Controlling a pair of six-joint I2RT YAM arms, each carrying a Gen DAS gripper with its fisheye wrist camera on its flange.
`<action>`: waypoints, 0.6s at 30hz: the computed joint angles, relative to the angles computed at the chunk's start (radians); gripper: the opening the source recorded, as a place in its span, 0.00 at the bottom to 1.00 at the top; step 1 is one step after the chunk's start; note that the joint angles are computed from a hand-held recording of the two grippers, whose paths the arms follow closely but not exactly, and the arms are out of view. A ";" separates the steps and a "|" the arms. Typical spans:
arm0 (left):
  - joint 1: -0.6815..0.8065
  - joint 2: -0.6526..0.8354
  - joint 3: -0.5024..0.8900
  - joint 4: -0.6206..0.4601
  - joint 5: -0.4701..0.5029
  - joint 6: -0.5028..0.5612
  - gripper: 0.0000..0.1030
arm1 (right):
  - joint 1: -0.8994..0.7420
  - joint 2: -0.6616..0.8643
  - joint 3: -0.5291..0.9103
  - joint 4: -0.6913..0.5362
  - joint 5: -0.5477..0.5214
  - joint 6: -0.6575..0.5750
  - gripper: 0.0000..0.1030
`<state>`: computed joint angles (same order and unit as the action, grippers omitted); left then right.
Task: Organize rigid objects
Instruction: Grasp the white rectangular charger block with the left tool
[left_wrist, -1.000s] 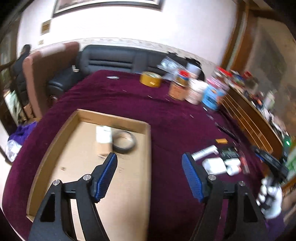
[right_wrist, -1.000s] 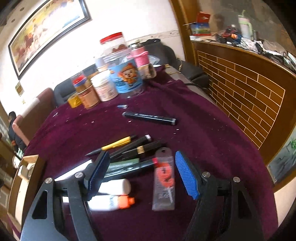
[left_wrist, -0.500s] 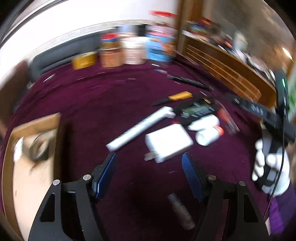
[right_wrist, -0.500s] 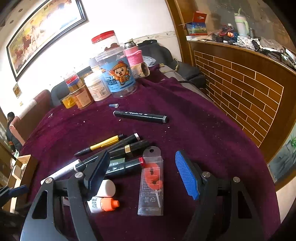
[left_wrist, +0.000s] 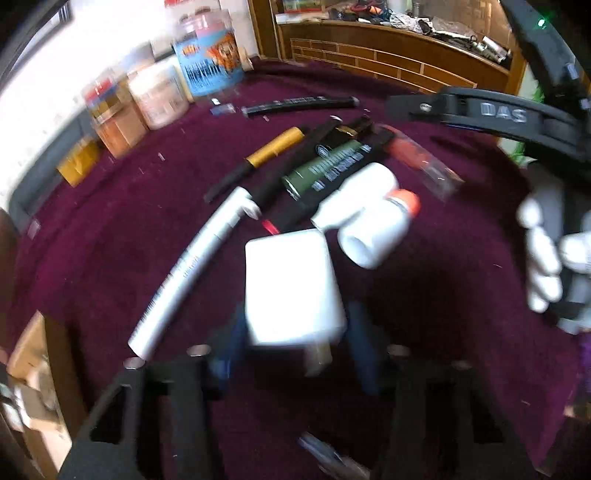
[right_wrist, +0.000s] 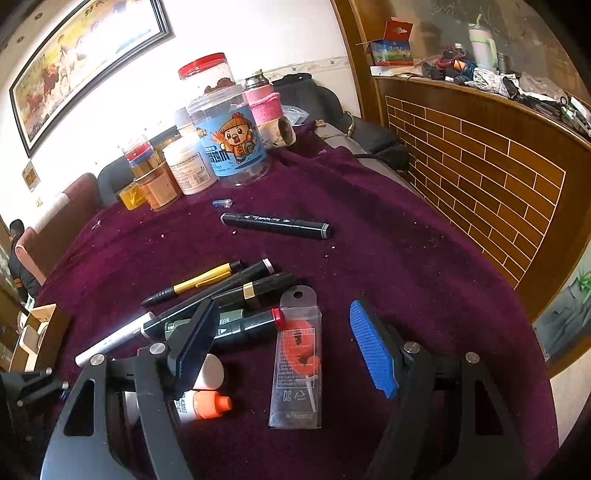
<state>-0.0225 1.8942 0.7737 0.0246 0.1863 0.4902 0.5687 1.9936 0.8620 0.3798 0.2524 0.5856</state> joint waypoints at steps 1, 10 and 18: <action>0.010 -0.014 -0.003 -0.020 0.021 -0.002 0.39 | -0.001 0.001 0.000 -0.001 -0.002 0.000 0.71; -0.040 -0.046 -0.074 0.135 -0.054 -0.093 0.54 | -0.004 0.007 0.007 -0.016 -0.001 0.005 0.71; -0.038 0.001 -0.043 0.117 -0.022 -0.173 0.39 | -0.028 0.003 -0.006 -0.005 -0.010 0.032 0.71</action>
